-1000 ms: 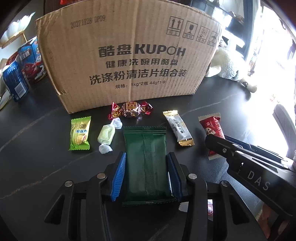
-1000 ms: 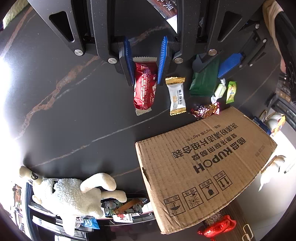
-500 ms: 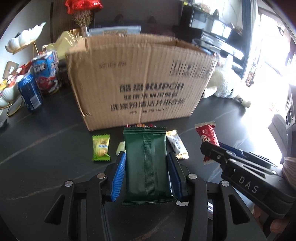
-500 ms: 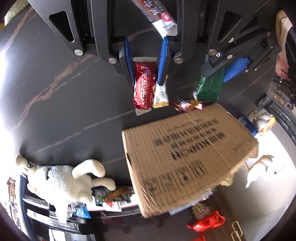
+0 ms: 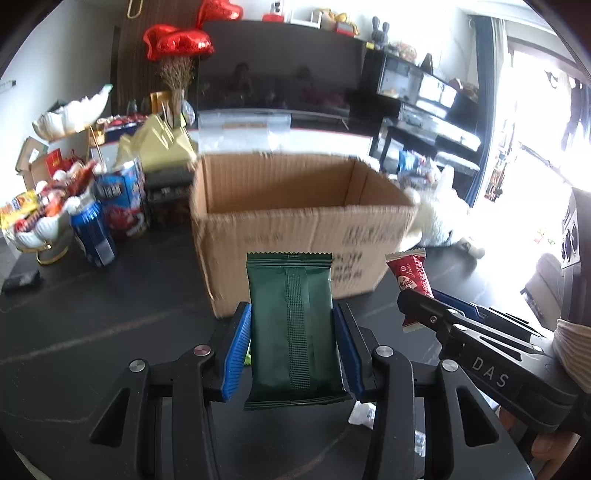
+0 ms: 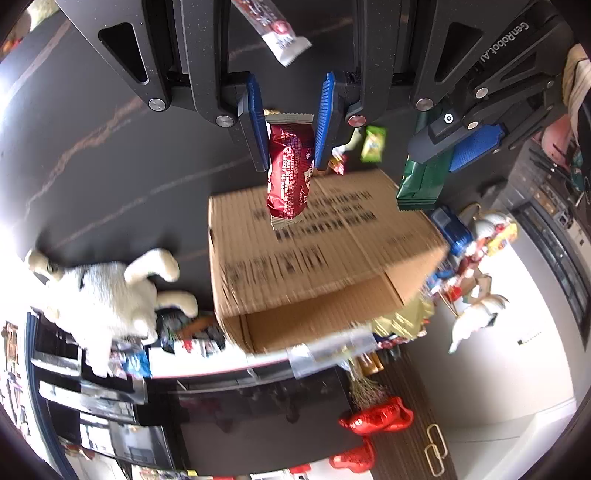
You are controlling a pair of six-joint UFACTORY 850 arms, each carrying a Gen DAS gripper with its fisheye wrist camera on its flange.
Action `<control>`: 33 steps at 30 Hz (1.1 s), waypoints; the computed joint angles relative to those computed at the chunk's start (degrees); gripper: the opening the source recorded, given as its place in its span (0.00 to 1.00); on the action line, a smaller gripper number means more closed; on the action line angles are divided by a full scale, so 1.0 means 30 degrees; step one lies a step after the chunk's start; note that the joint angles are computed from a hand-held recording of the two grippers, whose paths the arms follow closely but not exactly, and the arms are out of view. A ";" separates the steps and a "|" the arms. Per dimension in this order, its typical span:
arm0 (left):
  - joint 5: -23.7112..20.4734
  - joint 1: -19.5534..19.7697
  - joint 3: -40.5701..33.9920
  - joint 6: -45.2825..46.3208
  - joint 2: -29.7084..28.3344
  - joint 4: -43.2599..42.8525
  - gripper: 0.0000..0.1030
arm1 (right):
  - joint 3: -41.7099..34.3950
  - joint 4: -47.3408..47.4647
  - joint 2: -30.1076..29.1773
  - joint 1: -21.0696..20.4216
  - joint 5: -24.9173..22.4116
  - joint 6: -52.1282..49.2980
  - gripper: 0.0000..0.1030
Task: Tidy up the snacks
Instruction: 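Carry the green packet and red bar over the box with both tools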
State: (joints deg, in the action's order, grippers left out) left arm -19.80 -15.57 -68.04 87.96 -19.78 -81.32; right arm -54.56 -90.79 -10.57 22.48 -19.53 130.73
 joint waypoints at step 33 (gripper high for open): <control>-0.2901 0.0367 -0.9445 -1.1159 -0.4437 1.0402 0.43 | -0.7604 1.2534 -0.3060 -0.1749 -0.0181 -1.7502 0.26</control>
State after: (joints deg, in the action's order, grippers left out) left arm -28.50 -14.47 -96.37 54.49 -33.09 -50.11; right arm -77.37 -53.19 -19.75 17.23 -20.07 78.23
